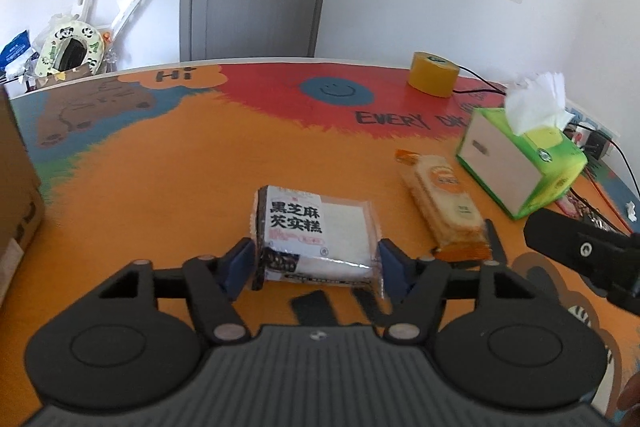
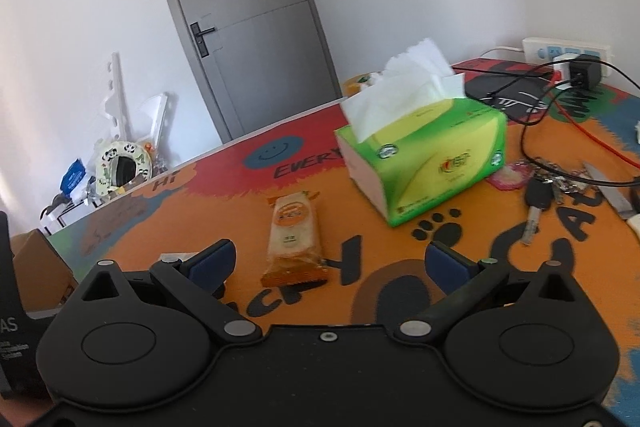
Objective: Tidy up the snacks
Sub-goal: 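Grasp the black-sesame cake packet with the left gripper while the right grasps the orange-labelled pastry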
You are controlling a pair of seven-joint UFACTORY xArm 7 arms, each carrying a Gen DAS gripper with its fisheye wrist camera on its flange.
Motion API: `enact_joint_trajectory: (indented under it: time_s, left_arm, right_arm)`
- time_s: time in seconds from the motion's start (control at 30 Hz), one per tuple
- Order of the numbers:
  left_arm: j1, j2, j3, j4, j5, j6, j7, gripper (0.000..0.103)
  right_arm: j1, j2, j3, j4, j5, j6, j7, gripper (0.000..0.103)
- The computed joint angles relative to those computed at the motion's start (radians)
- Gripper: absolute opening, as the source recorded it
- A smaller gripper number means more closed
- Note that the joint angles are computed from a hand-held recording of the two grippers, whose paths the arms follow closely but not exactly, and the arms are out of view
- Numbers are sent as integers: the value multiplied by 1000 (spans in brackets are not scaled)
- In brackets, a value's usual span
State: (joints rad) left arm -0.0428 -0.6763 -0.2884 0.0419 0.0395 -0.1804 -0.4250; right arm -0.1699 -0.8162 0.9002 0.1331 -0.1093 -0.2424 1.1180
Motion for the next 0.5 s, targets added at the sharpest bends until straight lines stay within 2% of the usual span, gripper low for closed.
enact_joint_trajectory:
  time_s: [0.23, 0.5]
  left_arm:
    - [-35, -36, 142, -17, 11, 29, 73, 56]
    - [-42, -56, 252, -19, -8, 53, 151, 54]
  right_arm:
    - [-102, 68, 88, 75, -4, -26, -23, 102]
    - [-249, 154, 204, 193, -8, -22, -83, 102]
